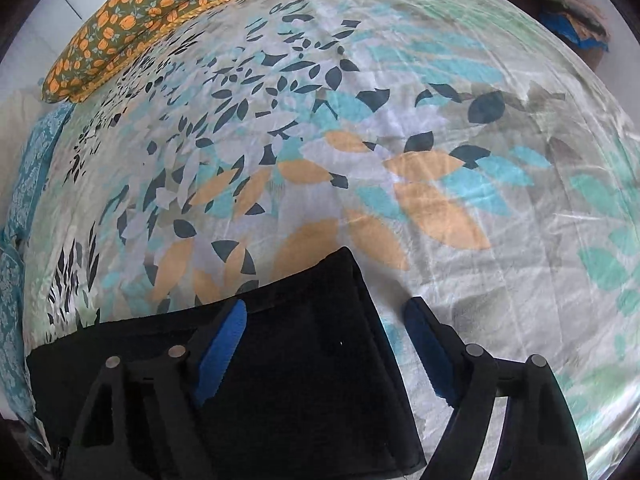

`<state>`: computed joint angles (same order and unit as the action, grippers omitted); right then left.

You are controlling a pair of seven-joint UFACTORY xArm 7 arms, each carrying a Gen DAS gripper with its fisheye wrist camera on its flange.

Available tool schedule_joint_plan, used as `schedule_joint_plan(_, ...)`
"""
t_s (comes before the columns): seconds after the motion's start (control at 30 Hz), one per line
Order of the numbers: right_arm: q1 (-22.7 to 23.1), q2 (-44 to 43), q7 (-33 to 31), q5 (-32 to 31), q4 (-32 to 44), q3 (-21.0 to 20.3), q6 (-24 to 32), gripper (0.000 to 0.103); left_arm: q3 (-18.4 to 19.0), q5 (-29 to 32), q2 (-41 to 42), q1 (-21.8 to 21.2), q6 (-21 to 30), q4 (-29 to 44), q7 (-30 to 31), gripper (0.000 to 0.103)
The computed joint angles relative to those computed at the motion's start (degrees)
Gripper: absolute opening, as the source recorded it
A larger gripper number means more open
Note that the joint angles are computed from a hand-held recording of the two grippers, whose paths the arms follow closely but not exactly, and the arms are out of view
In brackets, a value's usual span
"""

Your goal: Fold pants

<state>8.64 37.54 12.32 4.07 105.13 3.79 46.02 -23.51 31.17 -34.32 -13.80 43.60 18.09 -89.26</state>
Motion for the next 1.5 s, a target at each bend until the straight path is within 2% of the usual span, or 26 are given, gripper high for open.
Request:
schedule_joint_plan(0.03,-0.09,-0.99,-0.19,0.25,-1.70,0.16,-2.12,0.031,0.02,0.00,0.01,-0.02,0.02,0.02,0.00,0.103)
schedule_joint_plan(0.07,0.79,-2.36,0.72,-0.98,-3.57,-0.70,-3.66,0.012,0.04,0.01,0.06,-0.02,0.03,0.05,0.00,0.103)
schedule_joint_plan(0.13,0.71,-5.93,-0.95,-0.79,-8.13,0.41,-7.18,0.008,0.04,0.04,0.14,-0.03,0.08,0.10,-0.02,0.103)
schedule_joint_plan(0.23,6.46,-15.15,-13.53,8.04,-17.79,-3.03,-11.09,0.007,0.04,0.09,0.15,-0.09,0.19,0.14,-0.07,0.103)
schedule_joint_plan(0.3,6.66,-23.24,-22.31,11.58,-25.39,0.77,-11.10,0.007,0.07,0.09,0.13,-0.14,0.24,0.13,-0.06,0.103)
schedule_joint_plan(0.33,6.10,-27.89,-26.53,13.88,-29.72,3.52,-10.26,0.007,0.08,0.07,0.11,-0.17,0.33,0.14,-0.01,0.103)
schedule_joint_plan(0.43,11.66,-42.01,-36.77,18.99,-41.90,5.36,-4.73,0.007,0.10,0.11,0.13,-0.18,0.32,0.13,-0.04,0.103)
schedule_joint_plan(0.5,9.27,-50.88,-41.00,22.30,-49.24,12.02,0.30,0.007,0.07,0.15,0.19,-0.17,0.29,0.15,-0.11,0.103)
schedule_joint_plan(0.53,9.43,-54.96,-42.54,23.44,-52.65,13.45,2.86,0.006,0.11,0.12,0.18,-0.20,0.39,0.19,-0.04,0.103)
schedule_joint_plan(0.6,11.34,-60.39,-40.67,19.48,-58.18,14.15,5.81,0.006,0.29,0.02,0.02,-0.28,0.45,0.17,0.17,0.103)
schedule_joint_plan(0.73,6.61,-62.29,-25.78,1.31,-64.17,16.38,7.75,0.006,0.48,-0.29,-0.63,-0.38,0.27,-0.21,0.52,0.103)
schedule_joint_plan(0.77,8.25,-60.81,-21.58,-2.54,-64.03,13.49,8.82,0.007,0.49,-0.38,-0.82,-0.40,0.22,-0.32,0.59,0.103)
schedule_joint_plan(0.8,10.61,-59.67,-17.47,-4.75,-63.79,9.86,9.81,0.032,0.43,-0.46,-0.83,-0.36,0.16,-0.31,0.60,0.103)
schedule_joint_plan(0.83,10.88,-59.38,-15.00,-4.57,-63.63,8.18,10.73,0.069,0.52,-0.62,-1.09,-0.43,0.11,-0.46,0.73,0.103)
schedule_joint_plan(0.87,8.77,-60.70,-14.85,-2.39,-64.32,8.90,10.47,0.083,0.49,-0.82,-1.29,-0.51,0.11,-0.53,0.77,0.103)
schedule_joint_plan(0.9,5.68,-62.92,-16.40,0.88,-65.31,10.66,9.74,0.089,0.53,-0.93,-1.46,-0.48,0.02,-0.62,0.86,0.103)
schedule_joint_plan(0.97,5.31,-66.59,-15.28,2.36,-66.64,9.51,9.64,0.088,0.37,-1.06,-1.52,-0.33,0.00,-0.62,0.93,0.103)
schedule_joint_plan(1.0,3.23,-68.88,-14.23,3.23,-67.34,10.77,9.57,0.088,0.22,-1.08,-1.46,-0.27,0.09,-0.59,0.91,0.103)
schedule_joint_plan(1.1,-9.71,-77.40,-16.71,17.51,-68.64,20.01,10.40,0.089,-0.07,-0.98,-0.99,-0.09,0.41,-0.25,0.90,0.103)
schedule_joint_plan(1.13,-11.12,-80.02,-16.59,21.98,-69.38,20.91,10.63,0.089,-0.12,-0.98,-0.87,-0.12,0.50,-0.15,0.86,0.103)
schedule_joint_plan(1.17,-10.12,-81.68,-15.44,26.37,-70.36,20.21,10.03,0.089,-0.03,-0.97,-0.85,-0.13,0.50,-0.13,0.92,0.103)
schedule_joint_plan(1.2,-6.73,-82.06,-14.75,32.36,-71.96,17.95,7.46,0.089,0.05,-0.95,-0.82,-0.13,0.48,-0.12,0.97,0.103)
schedule_joint_plan(1.33,17.05,-77.19,-10.73,56.35,-78.38,4.60,-7.64,0.090,0.03,-0.89,-0.72,-0.19,0.55,-0.05,0.87,0.103)
schedule_joint_plan(1.4,29.05,-70.81,-15.22,68.34,-79.17,-2.16,-15.37,0.089,0.11,-0.87,-0.78,-0.22,0.53,-0.09,0.90,0.103)
schedule_joint_plan(1.47,37.18,-65.32,-17.92,73.14,-79.58,-6.84,-23.98,0.089,0.06,-0.89,-0.75,-0.25,0.51,-0.08,0.79,0.103)
schedule_joint_plan(1.5,37.65,-63.96,-15.69,71.94,-80.25,-5.80,-27.73,0.089,0.00,-0.94,-0.78,-0.32,0.55,-0.07,0.71,0.103)
